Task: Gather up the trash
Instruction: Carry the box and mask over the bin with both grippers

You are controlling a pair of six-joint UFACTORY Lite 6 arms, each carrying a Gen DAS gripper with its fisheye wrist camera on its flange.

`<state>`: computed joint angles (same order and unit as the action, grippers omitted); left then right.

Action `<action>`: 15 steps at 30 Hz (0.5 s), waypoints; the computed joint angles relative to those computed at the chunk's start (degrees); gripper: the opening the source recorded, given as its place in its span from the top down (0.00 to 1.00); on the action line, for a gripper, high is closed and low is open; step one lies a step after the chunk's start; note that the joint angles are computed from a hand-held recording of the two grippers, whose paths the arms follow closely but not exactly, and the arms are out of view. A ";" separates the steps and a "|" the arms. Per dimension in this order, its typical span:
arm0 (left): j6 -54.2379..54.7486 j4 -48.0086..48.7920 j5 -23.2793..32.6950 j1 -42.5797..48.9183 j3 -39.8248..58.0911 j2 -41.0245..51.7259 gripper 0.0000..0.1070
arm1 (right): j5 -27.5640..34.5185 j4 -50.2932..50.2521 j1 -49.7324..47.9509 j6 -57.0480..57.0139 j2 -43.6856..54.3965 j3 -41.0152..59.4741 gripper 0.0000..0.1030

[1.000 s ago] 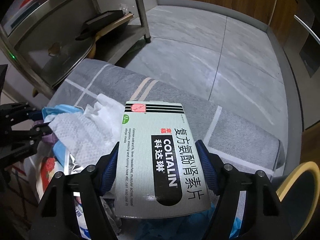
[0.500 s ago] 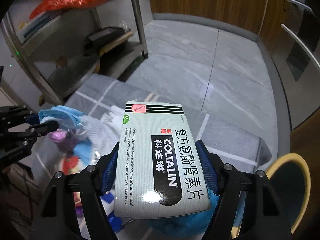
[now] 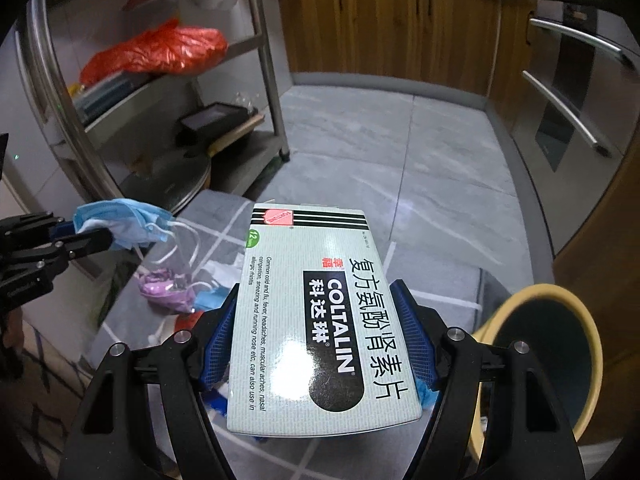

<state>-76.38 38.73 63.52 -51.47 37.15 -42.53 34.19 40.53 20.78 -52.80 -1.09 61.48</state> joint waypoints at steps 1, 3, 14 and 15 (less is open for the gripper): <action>-0.54 0.57 0.82 -1.25 1.01 0.69 0.80 | -0.02 0.08 -0.27 0.05 -0.69 -0.38 0.29; -1.72 1.73 2.07 -3.83 3.79 3.14 0.80 | 0.00 -0.07 -1.17 0.33 -2.91 -1.70 0.29; 0.83 3.48 -4.95 -4.66 15.26 18.13 0.80 | 5.24 3.89 -14.44 -2.49 -8.89 -2.86 0.29; 1.73 3.47 -6.61 -3.97 17.56 21.05 0.80 | 5.72 4.46 -16.76 -3.05 -8.86 -2.29 0.29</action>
<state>-74.64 42.20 56.91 -55.44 54.70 -21.47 39.91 44.99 4.02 -55.84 -9.95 59.19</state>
